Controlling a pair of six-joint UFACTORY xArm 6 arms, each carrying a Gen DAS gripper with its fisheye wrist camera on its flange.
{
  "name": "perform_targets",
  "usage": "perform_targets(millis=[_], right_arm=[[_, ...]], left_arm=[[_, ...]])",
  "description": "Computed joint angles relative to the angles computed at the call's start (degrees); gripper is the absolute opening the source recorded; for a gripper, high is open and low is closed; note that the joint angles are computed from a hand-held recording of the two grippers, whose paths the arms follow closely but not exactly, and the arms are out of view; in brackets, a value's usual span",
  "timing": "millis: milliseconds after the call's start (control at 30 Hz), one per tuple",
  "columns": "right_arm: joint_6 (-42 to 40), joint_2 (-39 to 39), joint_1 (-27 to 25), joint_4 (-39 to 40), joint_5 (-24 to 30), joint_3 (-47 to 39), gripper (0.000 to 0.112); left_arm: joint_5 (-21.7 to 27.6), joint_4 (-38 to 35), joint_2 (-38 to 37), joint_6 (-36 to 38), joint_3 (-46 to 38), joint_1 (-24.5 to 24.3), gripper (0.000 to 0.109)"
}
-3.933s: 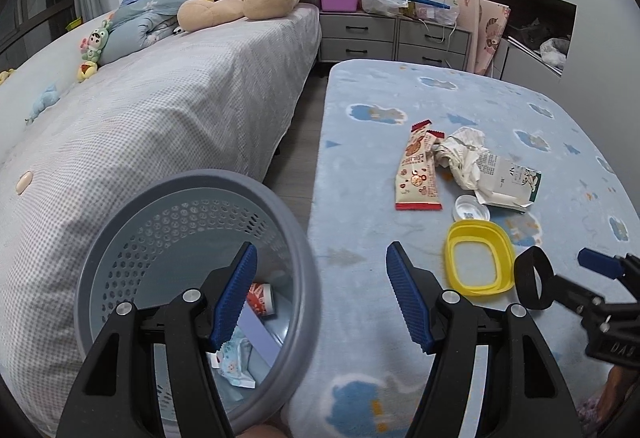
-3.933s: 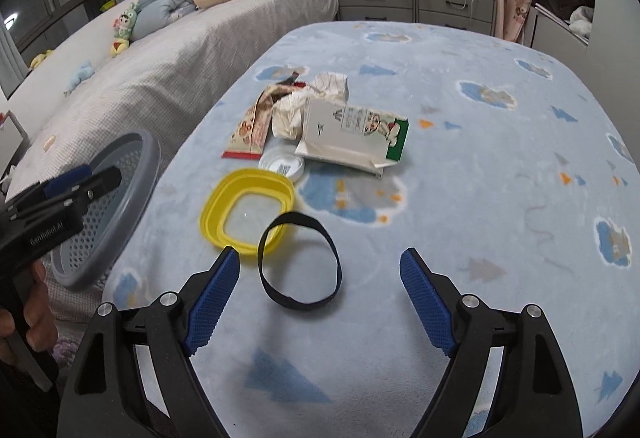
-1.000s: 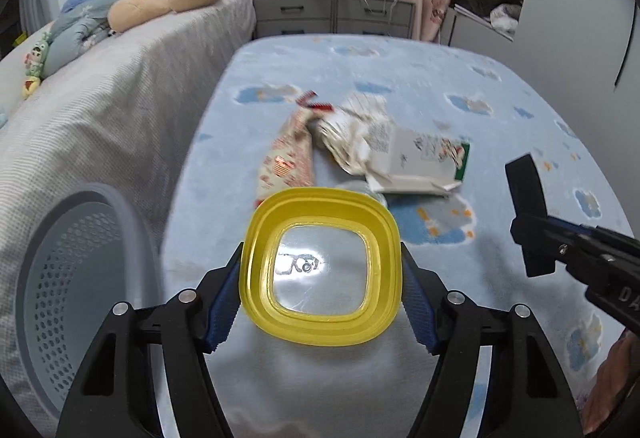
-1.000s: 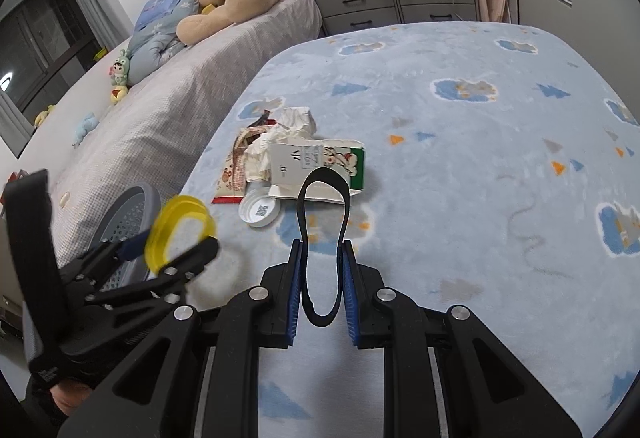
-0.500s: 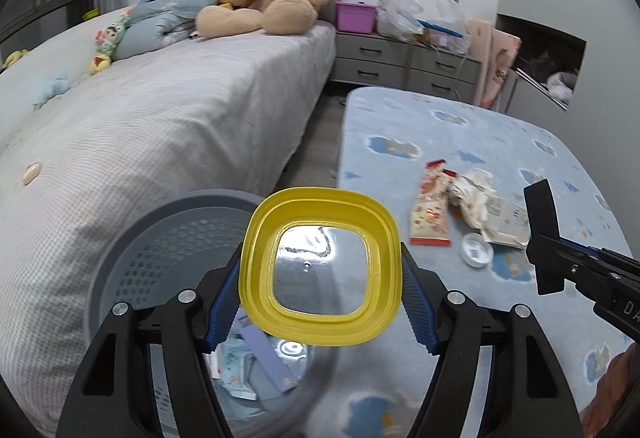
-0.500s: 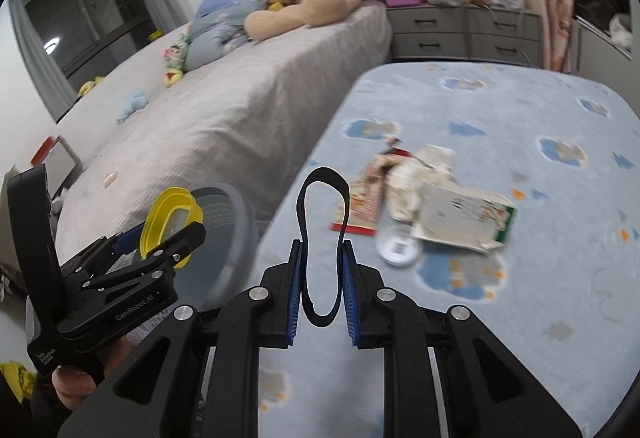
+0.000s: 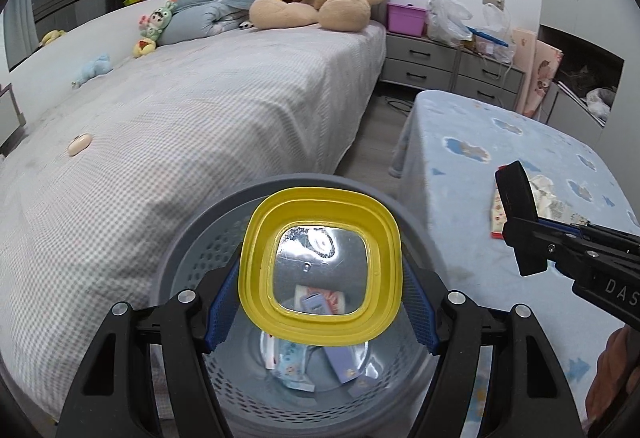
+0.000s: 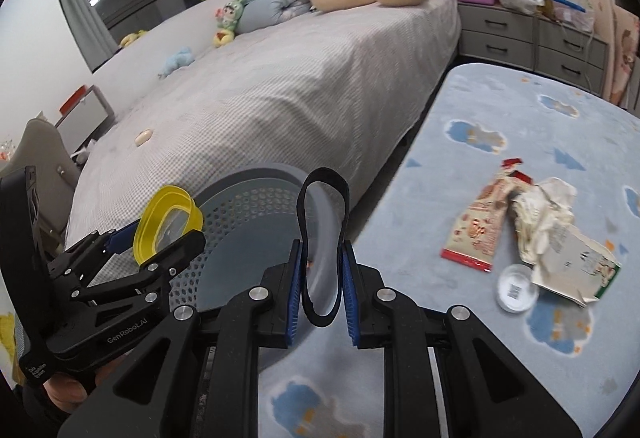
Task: Collect trash
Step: 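Carry lid and band over the wastebasket and open both tools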
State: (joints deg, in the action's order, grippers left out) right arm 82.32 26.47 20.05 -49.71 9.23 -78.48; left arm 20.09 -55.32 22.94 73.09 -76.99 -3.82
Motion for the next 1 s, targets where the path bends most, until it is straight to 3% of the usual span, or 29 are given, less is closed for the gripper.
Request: perform_targets(millis=[367, 533, 600, 667, 1000], right_arm=[[-26.04, 7.36, 3.45, 24.83, -1.42, -7.91, 0.020], [-29.10, 9.41, 4.12, 27.28, -0.56, -10.72, 0.021], [-28.57, 10.04, 4.19, 26.51, -0.23, -11.76, 0.029], [-26.19, 10.39, 4.05, 23.91, -0.34, -12.33, 0.048], [-27.65, 11.64, 4.00, 26.60, 0.14, -13.56, 0.051]], left_arm=[[-2.31, 5.75, 3.61, -5.74, -2.83, 2.45, 0.068], [-2.40, 6.67, 4.45, -6.39, -3.71, 3.03, 0.069], [-2.14, 7.73, 4.84, -7.61, -4.28, 3.35, 0.071], [-1.50, 8.31, 5.24, -8.66, -5.01, 3.83, 0.078], [-1.16, 9.73, 6.27, -10.35, -6.43, 4.50, 0.079]])
